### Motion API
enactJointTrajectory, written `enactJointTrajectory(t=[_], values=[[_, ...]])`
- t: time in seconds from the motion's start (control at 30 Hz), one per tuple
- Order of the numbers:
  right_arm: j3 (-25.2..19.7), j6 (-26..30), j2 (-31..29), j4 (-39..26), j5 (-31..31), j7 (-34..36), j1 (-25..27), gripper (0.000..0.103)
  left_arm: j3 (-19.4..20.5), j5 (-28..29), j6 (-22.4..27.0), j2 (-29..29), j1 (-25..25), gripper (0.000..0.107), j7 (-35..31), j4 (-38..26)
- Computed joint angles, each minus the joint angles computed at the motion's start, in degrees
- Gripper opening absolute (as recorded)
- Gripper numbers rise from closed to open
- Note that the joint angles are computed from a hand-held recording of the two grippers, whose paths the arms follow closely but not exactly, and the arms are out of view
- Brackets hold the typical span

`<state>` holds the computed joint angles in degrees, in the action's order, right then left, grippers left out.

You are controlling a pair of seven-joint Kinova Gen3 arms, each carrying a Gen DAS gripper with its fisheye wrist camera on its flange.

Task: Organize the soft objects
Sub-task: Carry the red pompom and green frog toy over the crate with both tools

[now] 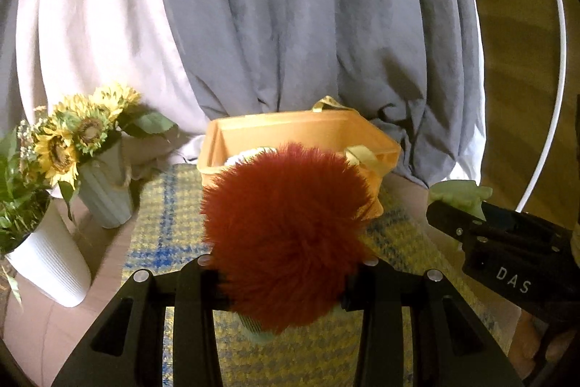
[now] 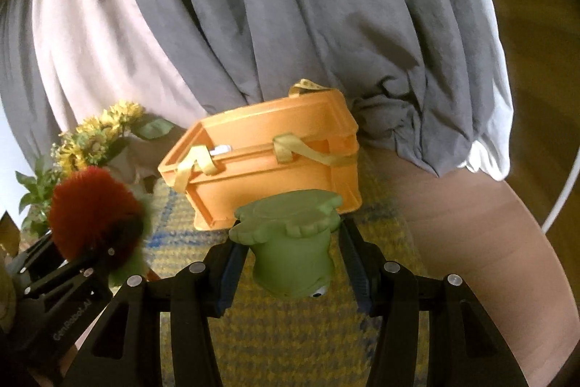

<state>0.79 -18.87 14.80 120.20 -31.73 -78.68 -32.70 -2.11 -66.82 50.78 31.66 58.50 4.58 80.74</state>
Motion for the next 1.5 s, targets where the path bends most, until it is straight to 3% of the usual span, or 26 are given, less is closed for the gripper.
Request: enactJointTrajectory(t=[0.4,0.73,1.07,1.33,1.5], values=[[-3.85,-1.51,-0.73,-0.46,11.48,-7.43,6.30,0.052,-0.91,-3.00,3.18,1.09,1.57,0.038,0.77,-3.41],[-3.68,-5.60,-2.04,-1.05,10.01,-5.42,6.10,0.052,-1.84,-7.44,4.50,1.62,1.92,0.038,0.39,-6.10],[-2.48,-4.67,0.31,-7.13,8.04,-0.95,5.47,0.052,-2.90,-9.56,2.74,2.45,-0.42,0.038,-0.65,-9.10],[-0.35,-4.14,3.70,-13.15,5.67,3.54,4.11,0.052,-4.21,-4.74,-1.85,4.87,-4.39,0.038,-5.37,-14.55],[2.97,1.27,7.24,-20.03,3.67,6.09,2.86,0.052,-4.94,1.62,-3.67,8.06,-7.37,0.038,-12.73,-20.48]])
